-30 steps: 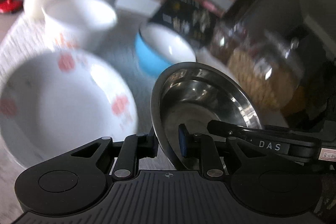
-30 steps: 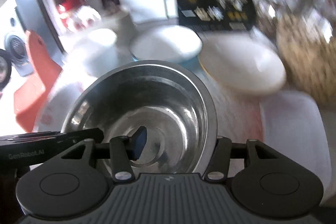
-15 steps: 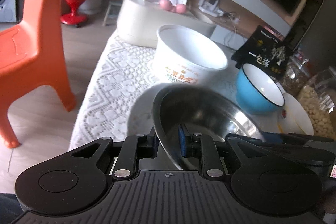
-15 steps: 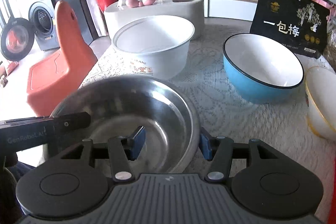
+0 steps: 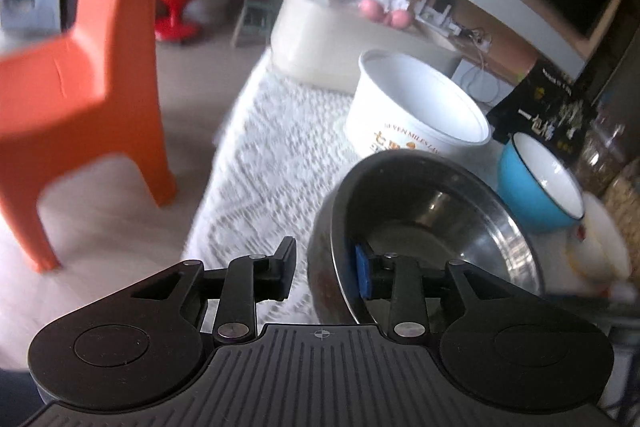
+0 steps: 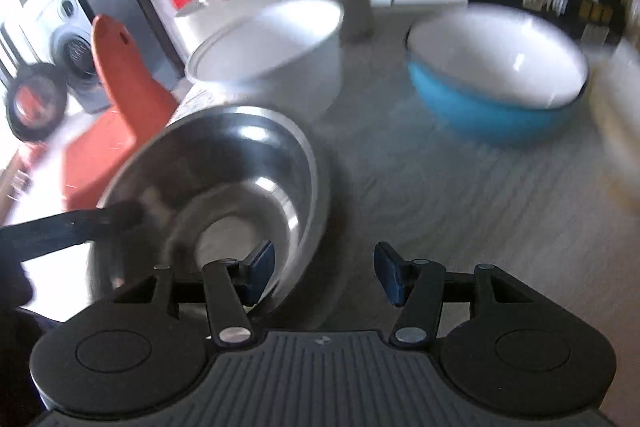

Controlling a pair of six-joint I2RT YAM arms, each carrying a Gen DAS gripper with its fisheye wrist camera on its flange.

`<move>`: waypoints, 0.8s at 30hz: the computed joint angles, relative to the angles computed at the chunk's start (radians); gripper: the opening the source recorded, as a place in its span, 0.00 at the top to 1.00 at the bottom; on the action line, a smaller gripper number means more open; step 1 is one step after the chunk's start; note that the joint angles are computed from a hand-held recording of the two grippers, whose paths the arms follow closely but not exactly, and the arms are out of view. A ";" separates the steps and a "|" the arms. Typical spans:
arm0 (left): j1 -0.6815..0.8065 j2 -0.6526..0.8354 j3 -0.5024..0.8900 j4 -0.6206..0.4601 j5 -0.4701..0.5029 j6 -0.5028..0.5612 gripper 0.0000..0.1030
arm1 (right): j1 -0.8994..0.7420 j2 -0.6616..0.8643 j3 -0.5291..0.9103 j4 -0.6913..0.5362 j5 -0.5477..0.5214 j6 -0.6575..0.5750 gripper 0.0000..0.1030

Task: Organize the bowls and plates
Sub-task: 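Carry the steel bowl with the left gripper beside the white bowl and release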

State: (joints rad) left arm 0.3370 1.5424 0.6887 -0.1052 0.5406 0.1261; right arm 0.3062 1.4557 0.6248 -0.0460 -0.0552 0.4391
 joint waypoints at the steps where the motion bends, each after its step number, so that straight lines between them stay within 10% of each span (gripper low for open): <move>1: 0.005 0.020 0.008 0.001 0.021 -0.012 0.70 | -0.020 0.012 -0.002 0.010 -0.063 0.011 0.46; 24: -0.207 -0.067 -0.053 0.025 -0.060 -0.102 0.70 | -0.128 -0.215 -0.192 0.013 -0.065 -0.054 0.46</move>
State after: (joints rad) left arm 0.1305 1.4750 0.6356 -0.0801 0.4805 0.0242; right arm 0.1784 1.2410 0.4325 -0.0330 -0.1199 0.3848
